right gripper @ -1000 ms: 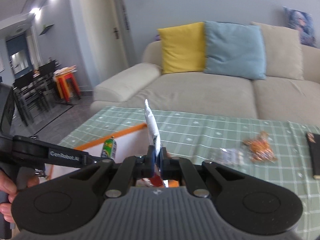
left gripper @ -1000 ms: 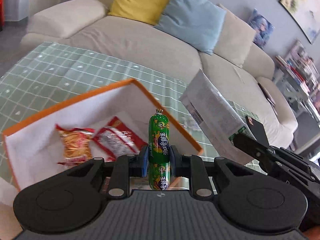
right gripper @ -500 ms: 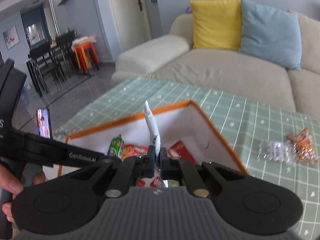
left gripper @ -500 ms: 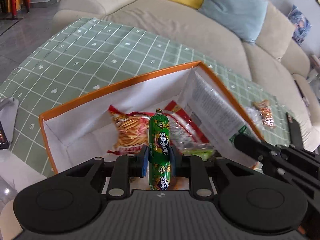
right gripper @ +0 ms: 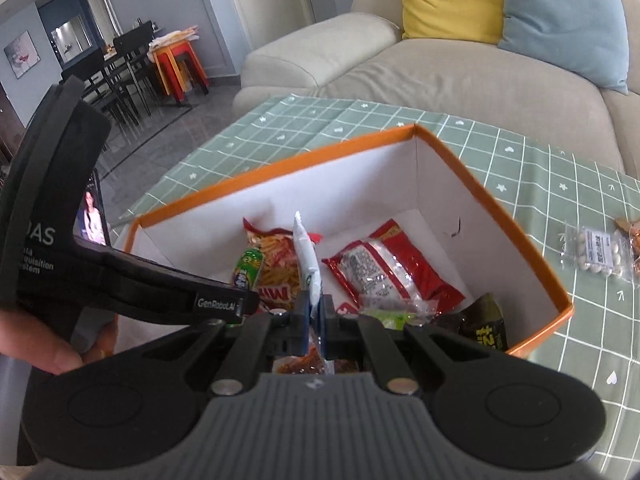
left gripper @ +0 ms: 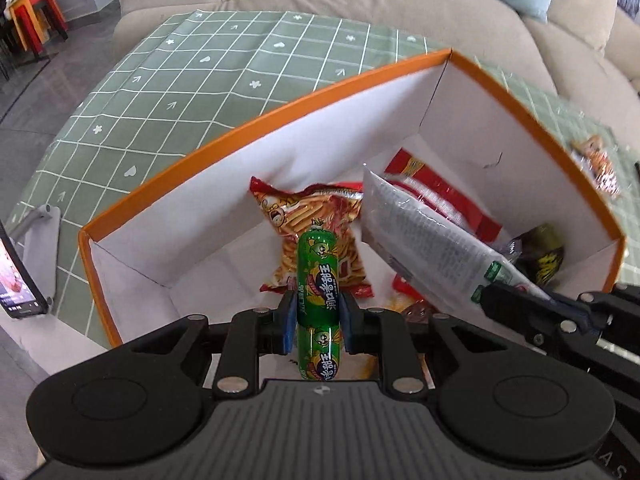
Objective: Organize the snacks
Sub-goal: 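Carry the sausage and spicy-strip packet into the orange box and release them, then withdraw both tools from the box toward the last snacks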
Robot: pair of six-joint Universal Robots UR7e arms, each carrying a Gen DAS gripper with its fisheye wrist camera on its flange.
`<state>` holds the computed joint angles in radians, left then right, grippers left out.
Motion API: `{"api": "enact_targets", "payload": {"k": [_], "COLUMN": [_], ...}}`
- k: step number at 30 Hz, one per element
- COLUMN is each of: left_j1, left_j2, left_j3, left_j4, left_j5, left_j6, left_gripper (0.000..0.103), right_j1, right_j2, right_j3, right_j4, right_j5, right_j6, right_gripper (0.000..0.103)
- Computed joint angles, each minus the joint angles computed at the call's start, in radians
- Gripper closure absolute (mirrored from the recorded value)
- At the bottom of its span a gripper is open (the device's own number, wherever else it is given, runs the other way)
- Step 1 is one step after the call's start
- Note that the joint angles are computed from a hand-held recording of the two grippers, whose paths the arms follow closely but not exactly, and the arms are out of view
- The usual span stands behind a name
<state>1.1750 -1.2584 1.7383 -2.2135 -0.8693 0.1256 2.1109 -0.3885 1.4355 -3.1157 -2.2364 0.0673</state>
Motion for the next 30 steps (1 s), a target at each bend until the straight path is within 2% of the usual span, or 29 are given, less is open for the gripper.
{"api": "enact_targets", "payload": {"k": [5,11,15,19,27,30], "left_j1": [-0.007,0.003,0.015,0.012,0.010,0.010], "left_j2": [0.017,0.028,0.011,-0.012,-0.022,-0.025], "left_j3": [-0.014,-0.036,-0.054,-0.054,-0.052,-0.043], "left_j4": [0.030,0.064,0.063,0.023,0.010,0.008], "left_j5": [0.020,0.009,-0.069,-0.095,-0.076,-0.068], "left_j6": [0.012,-0.002,-0.022,-0.019,-0.020,-0.020], "left_gripper": [0.077,0.068,0.048,0.039,0.038,0.038], "right_j1": [-0.005,-0.008,-0.011,-0.005,-0.017,-0.027], "right_j2": [-0.003,-0.010,-0.017,-0.018,-0.030,-0.031], "right_j3": [0.012,0.026,0.036,0.049,0.052,0.041], "right_j4": [0.006,-0.007,-0.014,-0.069,-0.016,0.023], "right_j5": [-0.007,-0.006,0.013,0.018,0.080,0.134], "right_j6": [0.022,0.036,0.056,0.052,0.142,0.184], "right_gripper": [0.103,0.103,0.103,0.103,0.103,0.103]}}
